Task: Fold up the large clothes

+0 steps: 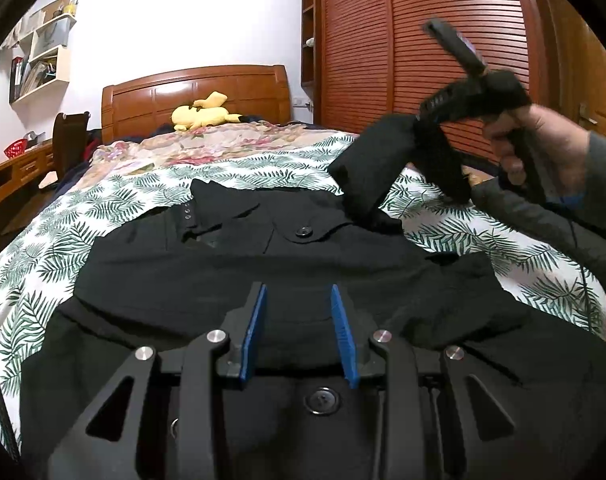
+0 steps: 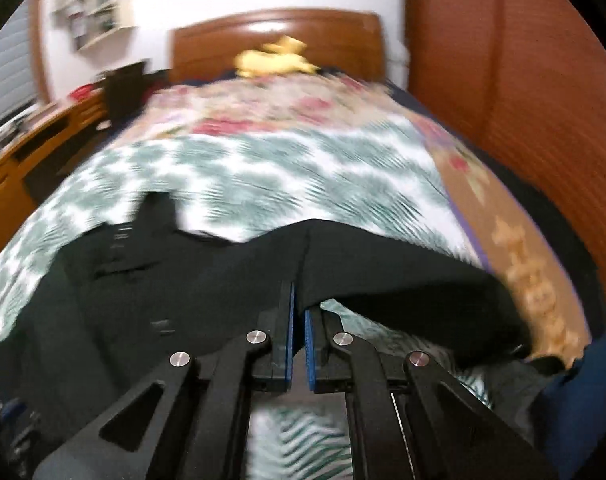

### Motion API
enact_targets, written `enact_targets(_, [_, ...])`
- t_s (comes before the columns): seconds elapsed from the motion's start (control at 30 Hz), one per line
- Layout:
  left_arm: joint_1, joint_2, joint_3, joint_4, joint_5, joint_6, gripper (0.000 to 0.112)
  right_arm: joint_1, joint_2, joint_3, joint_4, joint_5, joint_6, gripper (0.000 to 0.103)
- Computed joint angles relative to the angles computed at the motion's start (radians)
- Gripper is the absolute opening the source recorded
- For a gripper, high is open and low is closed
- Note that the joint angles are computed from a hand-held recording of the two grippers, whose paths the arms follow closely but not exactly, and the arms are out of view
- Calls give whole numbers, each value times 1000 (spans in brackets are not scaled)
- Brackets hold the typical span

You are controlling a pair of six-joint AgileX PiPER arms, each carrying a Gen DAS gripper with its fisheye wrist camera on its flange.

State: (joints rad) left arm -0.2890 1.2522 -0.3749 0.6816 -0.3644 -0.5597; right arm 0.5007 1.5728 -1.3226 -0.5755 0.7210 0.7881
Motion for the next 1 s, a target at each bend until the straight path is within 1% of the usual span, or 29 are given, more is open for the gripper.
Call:
enact_targets(0.03, [10, -10, 0, 51, 1, -47, 32, 59, -2, -23, -22, 26, 6, 2])
enact_targets(0.07, [28, -24, 0, 136, 1, -127, 32, 117, 0, -47, -43, 52, 11, 2])
enact_targets(0.17, [79, -53, -5, 350, -17, -331, 32, 242, 38, -117, -67, 111, -1, 2])
enact_targets(0.2, [89, -67, -2, 395, -22, -373, 32, 281, 56, -141, -77, 136, 0, 2])
enact_targets(0.3, [117, -104, 6, 477, -31, -444, 32, 355, 107, -191, -59, 188, -9, 2])
enact_targets(0.43, [176, -151, 16, 587, -64, -532, 32, 393, 154, -216, -37, 234, -5, 2])
enact_targets(0.53, [216, -171, 22, 641, -86, -571, 32, 430, 166, -219, -36, 282, 20, 3])
enact_targets(0.57, [228, -177, 26, 652, -95, -577, 32, 445, 168, -220, -40, 296, 36, 7])
enact_targets(0.63, [234, -189, 32, 664, -95, -586, 32, 465, 152, -201, -43, 297, 69, 10])
enact_targets(0.67, [242, -192, 33, 676, -100, -592, 32, 475, 149, -203, -42, 299, 77, 14])
enact_targets(0.7, [246, -193, 33, 679, -103, -591, 32, 489, 149, -210, -48, 308, 81, 24])
enact_targets(0.73, [249, -192, 31, 682, -104, -591, 32, 503, 148, -217, -59, 317, 87, 30])
enact_targets(0.77, [257, -196, 30, 692, -109, -598, 32, 511, 144, -223, -68, 318, 90, 41])
enact_targets(0.8, [261, -199, 31, 697, -112, -600, 32, 516, 139, -226, -76, 316, 97, 44])
enact_targets(0.93, [289, -200, 28, 723, -132, -617, 32, 503, 129, -245, -100, 339, 118, 47])
enact_targets(1.0, [302, -199, 27, 730, -140, -619, 32, 487, 126, -242, -109, 346, 125, 53])
